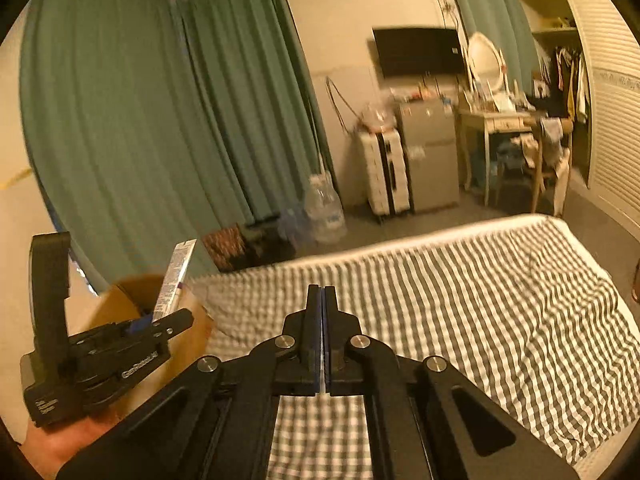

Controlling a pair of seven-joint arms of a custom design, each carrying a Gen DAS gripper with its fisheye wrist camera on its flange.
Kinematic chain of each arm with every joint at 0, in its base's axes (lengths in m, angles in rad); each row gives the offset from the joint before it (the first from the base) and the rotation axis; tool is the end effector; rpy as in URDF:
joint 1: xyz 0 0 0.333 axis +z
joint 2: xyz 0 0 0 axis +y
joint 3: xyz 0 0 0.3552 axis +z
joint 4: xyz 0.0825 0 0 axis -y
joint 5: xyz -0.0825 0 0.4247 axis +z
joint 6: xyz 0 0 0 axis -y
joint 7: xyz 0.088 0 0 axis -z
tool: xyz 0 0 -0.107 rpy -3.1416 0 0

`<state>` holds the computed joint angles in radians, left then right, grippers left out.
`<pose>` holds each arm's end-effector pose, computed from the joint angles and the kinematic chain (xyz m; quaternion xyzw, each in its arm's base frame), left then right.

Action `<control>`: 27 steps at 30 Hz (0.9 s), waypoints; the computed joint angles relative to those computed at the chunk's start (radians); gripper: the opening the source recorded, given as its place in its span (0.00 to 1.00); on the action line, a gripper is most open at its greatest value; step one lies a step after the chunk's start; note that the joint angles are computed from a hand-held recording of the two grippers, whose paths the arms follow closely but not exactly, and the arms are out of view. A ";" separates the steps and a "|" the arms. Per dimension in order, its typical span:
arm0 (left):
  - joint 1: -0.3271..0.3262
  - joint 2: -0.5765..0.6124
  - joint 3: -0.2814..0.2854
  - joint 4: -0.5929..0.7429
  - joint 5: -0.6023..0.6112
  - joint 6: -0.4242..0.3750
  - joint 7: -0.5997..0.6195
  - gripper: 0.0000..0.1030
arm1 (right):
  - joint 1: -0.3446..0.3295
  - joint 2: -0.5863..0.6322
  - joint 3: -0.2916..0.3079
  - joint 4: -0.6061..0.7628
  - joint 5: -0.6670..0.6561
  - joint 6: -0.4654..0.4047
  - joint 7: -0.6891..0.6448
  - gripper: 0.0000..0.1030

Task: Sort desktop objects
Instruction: 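Carry the toothpaste tube over the cardboard box with the left gripper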

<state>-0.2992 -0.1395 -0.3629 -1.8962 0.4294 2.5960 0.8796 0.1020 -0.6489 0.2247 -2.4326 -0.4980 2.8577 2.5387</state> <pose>0.4636 -0.3914 0.6848 -0.5474 0.7134 -0.3669 0.2385 0.3858 0.1862 0.6649 -0.5342 0.6562 -0.3086 0.4344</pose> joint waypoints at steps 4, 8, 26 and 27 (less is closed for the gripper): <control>0.026 -0.120 0.010 -0.066 -0.022 0.033 0.046 0.21 | -0.013 -0.027 0.045 0.037 -0.018 0.001 0.025 0.00; 0.068 -0.225 0.020 -0.130 -0.057 0.062 0.133 0.21 | 0.001 -0.027 0.068 0.069 -0.012 0.018 0.048 0.00; 0.285 -0.357 0.037 -0.347 -0.230 0.216 0.393 0.21 | 0.067 0.250 0.233 0.343 -0.193 0.022 0.129 0.00; 0.291 -0.353 0.038 -0.354 -0.242 0.221 0.396 0.21 | 0.081 0.267 0.227 0.352 -0.205 0.019 0.130 0.00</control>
<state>-0.0081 -0.4923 -0.3246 -2.2506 0.1875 2.8175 1.2761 0.1825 -0.3816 0.4513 -2.0806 -0.7035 2.8769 2.6686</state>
